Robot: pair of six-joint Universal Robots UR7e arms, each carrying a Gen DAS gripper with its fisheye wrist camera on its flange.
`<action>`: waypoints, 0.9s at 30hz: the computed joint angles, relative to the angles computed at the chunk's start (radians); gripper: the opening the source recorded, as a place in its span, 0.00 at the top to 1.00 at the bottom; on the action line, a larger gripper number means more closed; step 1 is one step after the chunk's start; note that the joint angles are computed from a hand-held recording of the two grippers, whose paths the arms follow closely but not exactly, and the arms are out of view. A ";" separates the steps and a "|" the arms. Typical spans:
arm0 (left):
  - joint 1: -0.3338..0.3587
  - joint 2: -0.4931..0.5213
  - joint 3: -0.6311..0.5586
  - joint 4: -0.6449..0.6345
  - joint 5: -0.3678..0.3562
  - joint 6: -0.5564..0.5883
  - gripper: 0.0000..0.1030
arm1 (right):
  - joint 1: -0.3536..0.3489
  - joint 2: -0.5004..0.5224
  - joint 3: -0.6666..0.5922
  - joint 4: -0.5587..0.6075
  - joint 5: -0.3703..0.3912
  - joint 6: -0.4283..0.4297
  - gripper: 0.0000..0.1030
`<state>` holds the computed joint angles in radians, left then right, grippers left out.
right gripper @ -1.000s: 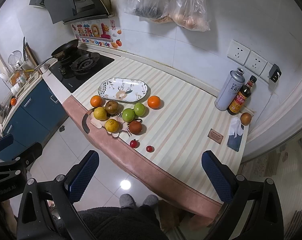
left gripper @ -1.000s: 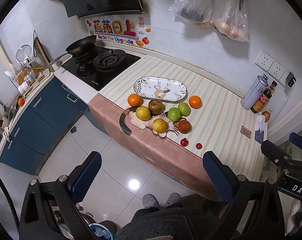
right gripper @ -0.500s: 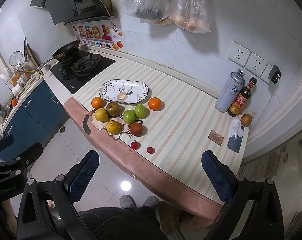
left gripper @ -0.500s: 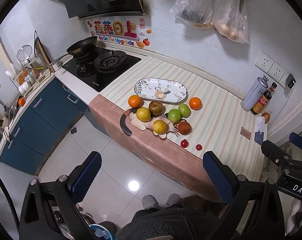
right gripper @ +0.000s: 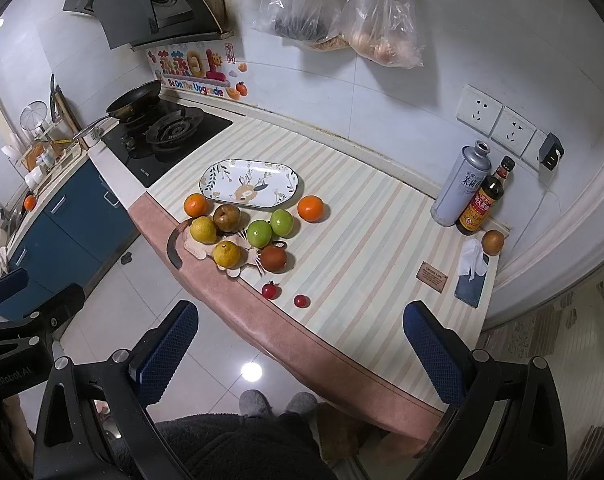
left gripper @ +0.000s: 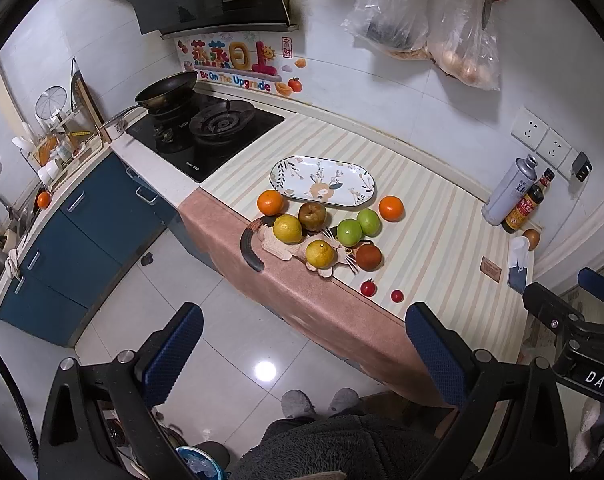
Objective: Organize fruits
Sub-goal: 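Grasp the large yellow lemon with the left tool while the right tool grasps the smaller lemon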
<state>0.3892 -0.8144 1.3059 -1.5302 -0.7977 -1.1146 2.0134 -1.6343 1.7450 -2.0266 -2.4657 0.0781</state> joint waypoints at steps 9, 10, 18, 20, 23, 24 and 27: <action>0.001 0.000 -0.002 -0.002 0.001 0.000 0.00 | 0.002 0.005 -0.005 -0.006 0.005 -0.003 0.00; 0.001 0.000 -0.001 -0.005 0.002 0.000 0.00 | 0.001 0.007 -0.008 -0.007 0.009 -0.004 0.00; 0.031 0.023 0.002 0.013 0.096 -0.039 0.00 | -0.122 -0.012 0.028 -0.114 0.196 -0.074 0.00; 0.053 0.040 -0.004 0.046 0.129 -0.076 0.00 | -0.170 0.007 0.034 -0.135 0.257 -0.096 0.00; 0.091 0.065 -0.012 0.098 0.162 -0.117 0.00 | -0.228 0.047 0.044 -0.177 0.306 -0.135 0.00; 0.109 0.078 -0.022 0.111 0.166 -0.112 0.00 | -0.246 0.062 0.049 -0.189 0.313 -0.142 0.00; 0.170 0.110 -0.052 0.108 0.150 -0.070 0.00 | -0.315 0.127 0.043 -0.221 0.361 -0.147 0.00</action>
<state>0.5587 -0.7039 1.2535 -1.4219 -0.6480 -1.1843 1.6985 -1.5070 1.7878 -2.2476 -2.1047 -0.0693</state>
